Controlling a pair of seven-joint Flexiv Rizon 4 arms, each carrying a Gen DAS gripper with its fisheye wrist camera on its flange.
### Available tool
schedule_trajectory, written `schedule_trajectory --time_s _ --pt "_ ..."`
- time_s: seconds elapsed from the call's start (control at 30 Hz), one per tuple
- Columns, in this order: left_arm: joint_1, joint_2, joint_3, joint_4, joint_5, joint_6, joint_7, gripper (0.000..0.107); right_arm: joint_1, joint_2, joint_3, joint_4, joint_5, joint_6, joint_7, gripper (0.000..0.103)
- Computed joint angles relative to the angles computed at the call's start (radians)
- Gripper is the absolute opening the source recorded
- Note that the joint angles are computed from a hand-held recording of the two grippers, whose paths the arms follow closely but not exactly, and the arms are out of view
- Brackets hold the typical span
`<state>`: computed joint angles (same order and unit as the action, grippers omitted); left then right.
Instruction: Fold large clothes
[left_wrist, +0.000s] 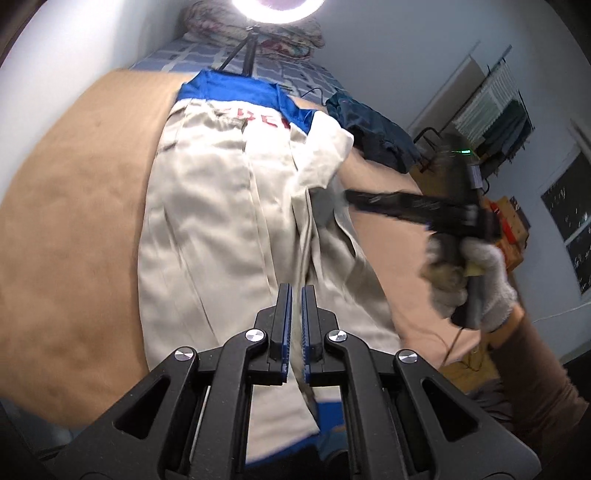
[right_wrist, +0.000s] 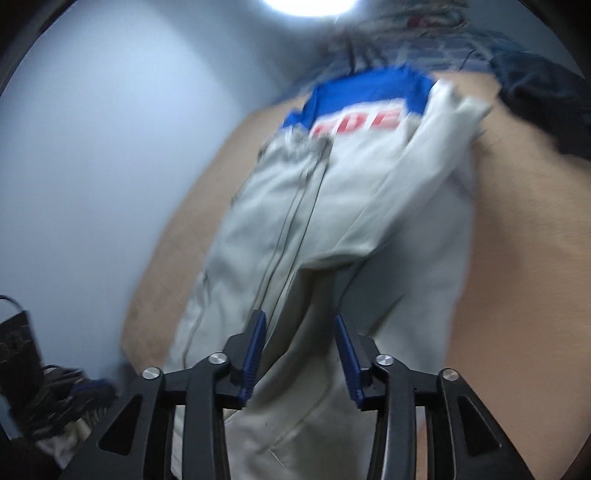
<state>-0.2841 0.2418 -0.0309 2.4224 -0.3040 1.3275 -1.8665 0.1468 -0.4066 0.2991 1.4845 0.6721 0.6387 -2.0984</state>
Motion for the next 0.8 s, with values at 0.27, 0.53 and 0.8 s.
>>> schedule_trajectory --time_s 0.27,0.53,0.8 --pt "-0.059 -0.102 0.056 -0.019 -0.218 0.102 0.210 0.001 -0.034 -0.126 -0.019 -0.168 0.051 0.197 0.135 0.061" --pt "-0.005 -0.114 0.040 -0.022 -0.264 0.090 0.244 0.001 0.025 -0.331 -0.003 -0.400 -0.088 0.243 0.310 0.066" --pt "0.001 -0.116 0.051 -0.006 -0.332 0.083 0.283 0.001 0.051 -0.443 0.039 -0.532 -0.212 0.171 0.334 0.013"
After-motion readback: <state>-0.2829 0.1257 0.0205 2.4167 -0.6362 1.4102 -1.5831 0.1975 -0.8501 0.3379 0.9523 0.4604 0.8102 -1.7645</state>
